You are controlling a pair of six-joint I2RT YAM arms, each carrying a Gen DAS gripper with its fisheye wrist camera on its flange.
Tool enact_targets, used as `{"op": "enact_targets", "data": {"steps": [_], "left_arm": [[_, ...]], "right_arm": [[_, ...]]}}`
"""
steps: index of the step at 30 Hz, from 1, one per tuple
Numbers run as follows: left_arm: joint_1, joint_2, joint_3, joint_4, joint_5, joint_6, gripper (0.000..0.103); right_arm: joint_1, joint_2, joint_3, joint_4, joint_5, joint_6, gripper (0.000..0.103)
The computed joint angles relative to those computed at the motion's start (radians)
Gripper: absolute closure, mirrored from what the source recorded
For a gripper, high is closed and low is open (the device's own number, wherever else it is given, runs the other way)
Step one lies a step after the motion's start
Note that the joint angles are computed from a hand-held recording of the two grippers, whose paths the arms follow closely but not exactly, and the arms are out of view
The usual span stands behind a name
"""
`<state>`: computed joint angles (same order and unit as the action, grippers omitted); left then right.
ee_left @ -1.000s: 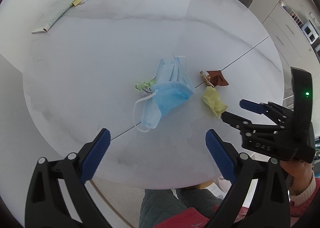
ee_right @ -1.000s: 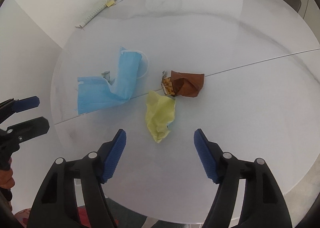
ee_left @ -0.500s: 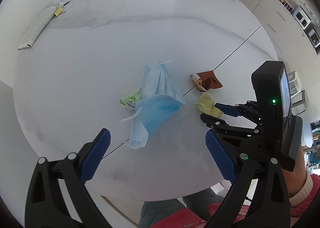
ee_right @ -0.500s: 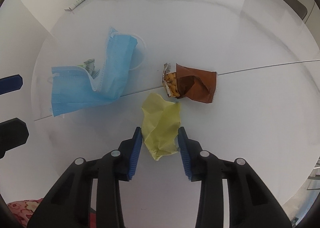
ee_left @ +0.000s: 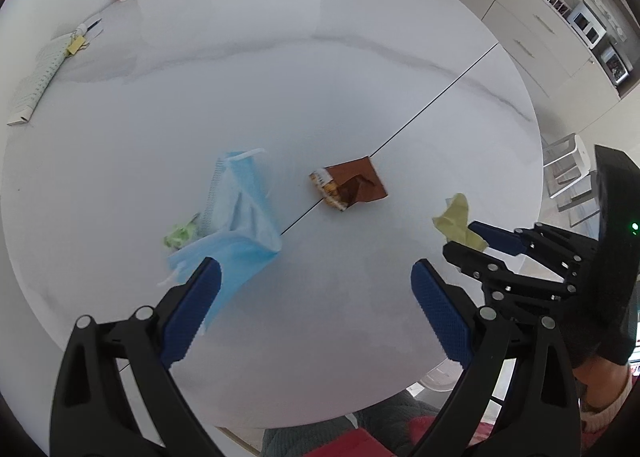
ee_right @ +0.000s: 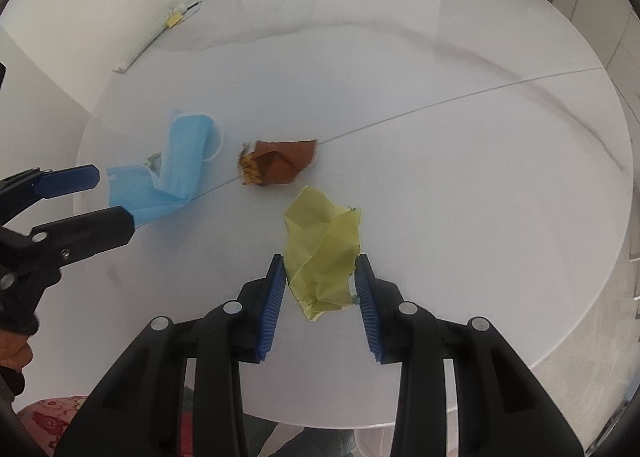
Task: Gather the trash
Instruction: 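Grasp the yellow paper with the right gripper while the left grasps the brown foil wrapper, then carry paper and foil over the bin and open both grippers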
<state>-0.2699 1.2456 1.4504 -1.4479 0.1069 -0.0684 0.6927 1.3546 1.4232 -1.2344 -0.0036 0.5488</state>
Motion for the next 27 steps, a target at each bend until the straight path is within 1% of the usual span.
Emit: {"op": "enact_targets", "data": {"steps": [3, 6, 10, 14, 15, 19, 20, 23, 24, 27], "left_arm": [[-0.107, 0.063, -0.004, 0.075, -0.028, -0.117, 0.011], [-0.194, 0.141, -0.014, 0.150, -0.079, -0.214, 0.011], [-0.246, 0.253, -0.006, 0.204, -0.133, -0.288, 0.011], [-0.248, 0.319, 0.003, 0.230, -0.167, -0.337, 0.013], [-0.248, 0.334, 0.008, 0.229, -0.172, -0.345, 0.018], [-0.247, 0.367, 0.010, 0.234, -0.164, -0.356, 0.029], [-0.249, 0.372, 0.008, 0.235, -0.162, -0.359, 0.034], [-0.269, 0.370, 0.005, 0.252, -0.185, -0.359, 0.045], [-0.271, 0.371, 0.008, 0.254, -0.178, -0.356, 0.047], [-0.282, 0.363, 0.013, 0.261, -0.181, -0.358, 0.050]], "right_arm": [[-0.078, -0.084, -0.040, -0.037, -0.001, -0.004, 0.067], [-0.181, -0.152, -0.075, -0.067, -0.023, -0.035, 0.067], [-0.268, -0.200, -0.107, -0.080, -0.050, -0.069, 0.067], [-0.330, -0.228, -0.124, -0.093, -0.081, -0.112, 0.067], [-0.345, -0.231, -0.125, -0.095, -0.089, -0.125, 0.067], [-0.386, -0.232, -0.117, -0.103, -0.113, -0.158, 0.067], [-0.395, -0.235, -0.116, -0.106, -0.118, -0.166, 0.067], [-0.411, -0.238, -0.112, -0.112, -0.125, -0.184, 0.067], [-0.421, -0.240, -0.114, -0.112, -0.145, -0.203, 0.067], [-0.409, -0.244, -0.110, -0.116, -0.140, -0.197, 0.067]]}}
